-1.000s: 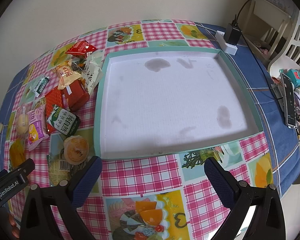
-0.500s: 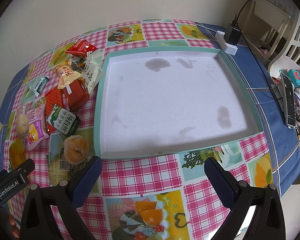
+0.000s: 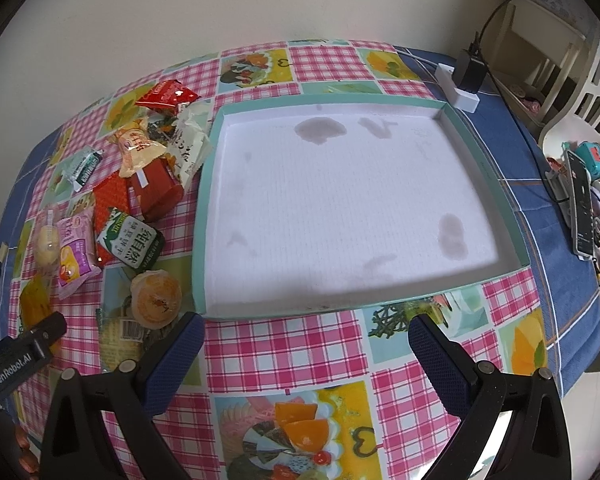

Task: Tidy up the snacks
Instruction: 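Move both tools toward the snack pile, then grasp the yellow cake pack with left tool while right tool grasps round biscuit pack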

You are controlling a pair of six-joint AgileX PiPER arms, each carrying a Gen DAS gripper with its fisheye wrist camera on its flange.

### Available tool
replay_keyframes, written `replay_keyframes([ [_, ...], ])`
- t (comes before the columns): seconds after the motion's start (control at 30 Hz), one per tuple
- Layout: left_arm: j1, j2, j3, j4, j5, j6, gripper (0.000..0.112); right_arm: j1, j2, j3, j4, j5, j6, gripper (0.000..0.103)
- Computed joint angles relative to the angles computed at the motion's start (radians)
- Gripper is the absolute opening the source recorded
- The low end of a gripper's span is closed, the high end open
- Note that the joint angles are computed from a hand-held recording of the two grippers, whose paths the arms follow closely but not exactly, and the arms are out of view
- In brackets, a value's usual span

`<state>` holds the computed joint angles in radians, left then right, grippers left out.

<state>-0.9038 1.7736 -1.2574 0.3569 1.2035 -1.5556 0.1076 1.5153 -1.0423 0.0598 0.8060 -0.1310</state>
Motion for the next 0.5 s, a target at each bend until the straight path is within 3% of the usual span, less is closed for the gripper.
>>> replay_keyframes([
  [0.2, 0.009, -0.083, 0.069, 0.048, -0.02, -0.076, 0.103, 0.043, -0.006, 0.0, 0.096, -0.006, -0.07, 0.103],
  [0.5, 0.088, -0.258, 0.296, 0.039, -0.205, -0.096, 0.103, 0.213, 0.02, 0.008, 0.101, -0.002, -0.029, 0.103],
])
